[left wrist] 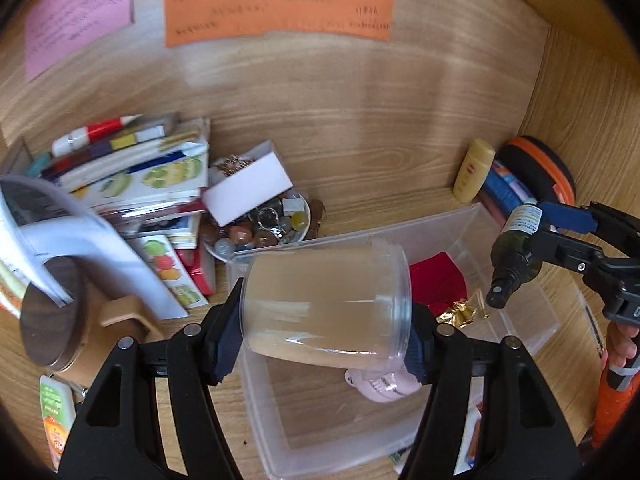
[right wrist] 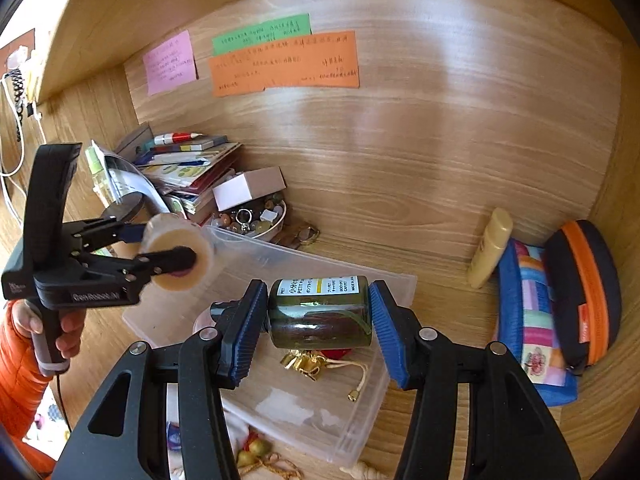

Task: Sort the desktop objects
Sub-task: 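Lower the bottle and jar into the clear box and open both grippers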

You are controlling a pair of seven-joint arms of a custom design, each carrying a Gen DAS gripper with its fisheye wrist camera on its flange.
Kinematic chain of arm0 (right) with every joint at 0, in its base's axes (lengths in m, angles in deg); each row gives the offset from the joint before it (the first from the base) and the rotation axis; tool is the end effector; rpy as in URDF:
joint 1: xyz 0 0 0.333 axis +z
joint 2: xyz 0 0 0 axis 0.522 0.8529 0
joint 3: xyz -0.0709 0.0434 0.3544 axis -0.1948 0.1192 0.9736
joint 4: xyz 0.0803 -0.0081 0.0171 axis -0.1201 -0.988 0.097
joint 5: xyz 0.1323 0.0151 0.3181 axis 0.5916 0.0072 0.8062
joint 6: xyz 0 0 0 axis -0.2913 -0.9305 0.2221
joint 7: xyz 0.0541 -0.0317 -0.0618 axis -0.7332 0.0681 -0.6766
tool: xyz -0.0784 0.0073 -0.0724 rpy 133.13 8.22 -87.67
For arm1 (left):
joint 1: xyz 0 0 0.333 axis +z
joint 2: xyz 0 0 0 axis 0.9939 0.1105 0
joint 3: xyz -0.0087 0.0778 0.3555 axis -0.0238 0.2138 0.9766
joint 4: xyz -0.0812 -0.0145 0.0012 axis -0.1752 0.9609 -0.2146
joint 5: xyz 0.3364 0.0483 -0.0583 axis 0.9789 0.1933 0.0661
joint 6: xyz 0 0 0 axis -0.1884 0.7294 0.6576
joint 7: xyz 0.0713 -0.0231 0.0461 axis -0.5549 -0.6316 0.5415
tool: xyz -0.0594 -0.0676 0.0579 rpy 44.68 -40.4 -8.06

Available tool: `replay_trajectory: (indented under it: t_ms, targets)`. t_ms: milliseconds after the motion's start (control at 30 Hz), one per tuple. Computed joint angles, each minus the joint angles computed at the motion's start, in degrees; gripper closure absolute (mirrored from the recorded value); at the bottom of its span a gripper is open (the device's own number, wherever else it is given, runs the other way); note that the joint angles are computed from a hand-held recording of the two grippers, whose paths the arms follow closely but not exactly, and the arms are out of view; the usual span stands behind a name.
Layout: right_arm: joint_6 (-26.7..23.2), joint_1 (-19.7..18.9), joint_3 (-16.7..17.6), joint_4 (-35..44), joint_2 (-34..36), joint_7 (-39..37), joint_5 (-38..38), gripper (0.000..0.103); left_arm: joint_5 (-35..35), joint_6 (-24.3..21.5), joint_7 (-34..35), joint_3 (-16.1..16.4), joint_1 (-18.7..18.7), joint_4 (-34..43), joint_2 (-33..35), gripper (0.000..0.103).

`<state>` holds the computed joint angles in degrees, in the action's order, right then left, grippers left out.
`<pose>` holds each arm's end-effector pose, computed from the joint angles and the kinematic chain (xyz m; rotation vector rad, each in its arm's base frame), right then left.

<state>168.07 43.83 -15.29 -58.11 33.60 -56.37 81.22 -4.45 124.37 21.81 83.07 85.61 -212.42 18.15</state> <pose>0.6082 0.1958 0.4459 -2.1203 0.8203 -0.2762 0.5372 -0.0691 0.4804 -1.8844 1.6479 -0.7204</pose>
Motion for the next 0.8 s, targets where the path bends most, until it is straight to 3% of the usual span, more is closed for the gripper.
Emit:
replay_trajectory:
  t_ms: [800]
  targets:
    - [5.1, 2.7, 0.2, 4.9, 8.8, 16.1, -16.7, 0.054, -5.1, -6.9, 6.3, -1.2, -1.6, 6.2, 6.9, 0.038]
